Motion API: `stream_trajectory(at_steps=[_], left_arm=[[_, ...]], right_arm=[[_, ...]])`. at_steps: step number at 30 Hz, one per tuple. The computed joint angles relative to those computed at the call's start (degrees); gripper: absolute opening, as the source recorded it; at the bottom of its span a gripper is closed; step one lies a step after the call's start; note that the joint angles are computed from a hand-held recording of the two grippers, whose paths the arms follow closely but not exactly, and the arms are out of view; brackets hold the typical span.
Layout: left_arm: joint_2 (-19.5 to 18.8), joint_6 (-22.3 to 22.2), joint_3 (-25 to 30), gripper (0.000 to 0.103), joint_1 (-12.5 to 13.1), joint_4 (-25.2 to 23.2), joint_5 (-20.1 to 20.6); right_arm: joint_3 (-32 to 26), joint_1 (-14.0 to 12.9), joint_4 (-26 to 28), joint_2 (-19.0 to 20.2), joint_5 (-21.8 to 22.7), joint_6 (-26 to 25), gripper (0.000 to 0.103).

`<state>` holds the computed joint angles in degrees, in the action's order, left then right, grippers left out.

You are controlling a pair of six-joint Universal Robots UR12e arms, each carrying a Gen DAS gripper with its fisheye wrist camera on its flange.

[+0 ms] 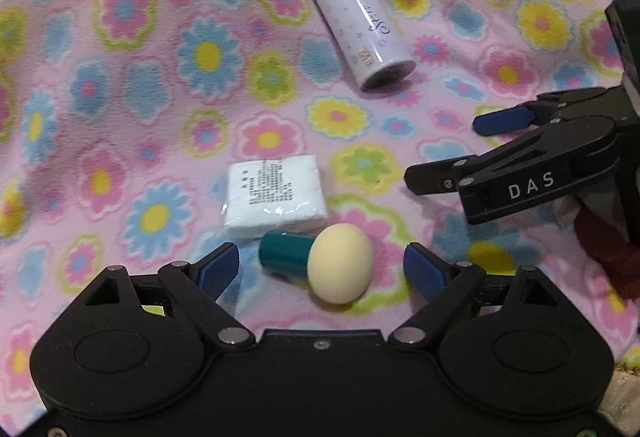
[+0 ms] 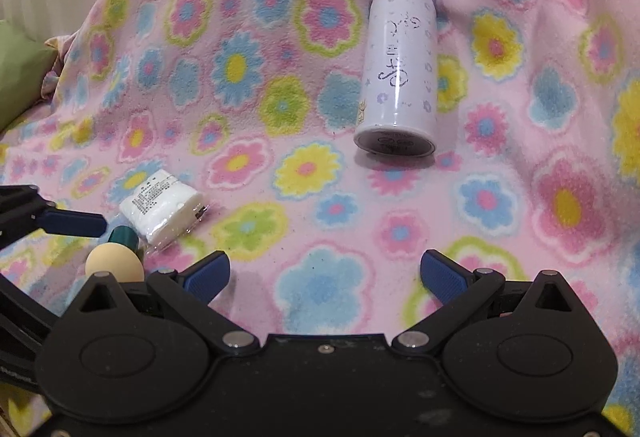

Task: Organize soft objects
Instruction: 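Grasp the cream ball sponge by its teal handle with the left tool, then grasp the white packaged towel with the right tool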

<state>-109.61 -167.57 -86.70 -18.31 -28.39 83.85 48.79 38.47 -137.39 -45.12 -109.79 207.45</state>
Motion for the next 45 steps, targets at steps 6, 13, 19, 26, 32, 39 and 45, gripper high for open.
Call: stream_trajectory(at_steps=[6,13,19,26,32,39,45], left_arm=[[-0.41,-1.74,0.79,0.083,1.25,-2.05,-5.45],[-0.12,-2.32,0.7,0.065,1.78,-2.37,-7.35],[0.83,-6.32,0.23,0.056,2.3,-2.56,-6.16],[2.5,-11.48,-0.98,0.056,1.49,-2.57,4.8],[2.14,-15.76,-0.38,0.056,0.46,-5.41,16.71],[2.07,-23.41,0.63,0.057,0.44,-9.22,18.24],[2.38,-28.23,0.6,0.057,0.49,-10.74,18.46]], right_arm=[[0.0,-0.04,0.0,0.01,0.3,0.32,0.103],[-0.14,-0.03,0.11,0.1,0.29,0.31,0.103],[-0.11,-0.02,0.04,0.11,0.29,0.28,0.103],[-0.14,-0.01,0.11,0.12,0.22,0.18,0.103],[-0.71,0.14,1.05,0.35,-0.33,-0.05,0.103],[-2.16,0.32,3.2,0.98,-1.09,-0.94,0.103],[-4.36,0.61,6.56,1.89,-2.25,-2.29,0.103]])
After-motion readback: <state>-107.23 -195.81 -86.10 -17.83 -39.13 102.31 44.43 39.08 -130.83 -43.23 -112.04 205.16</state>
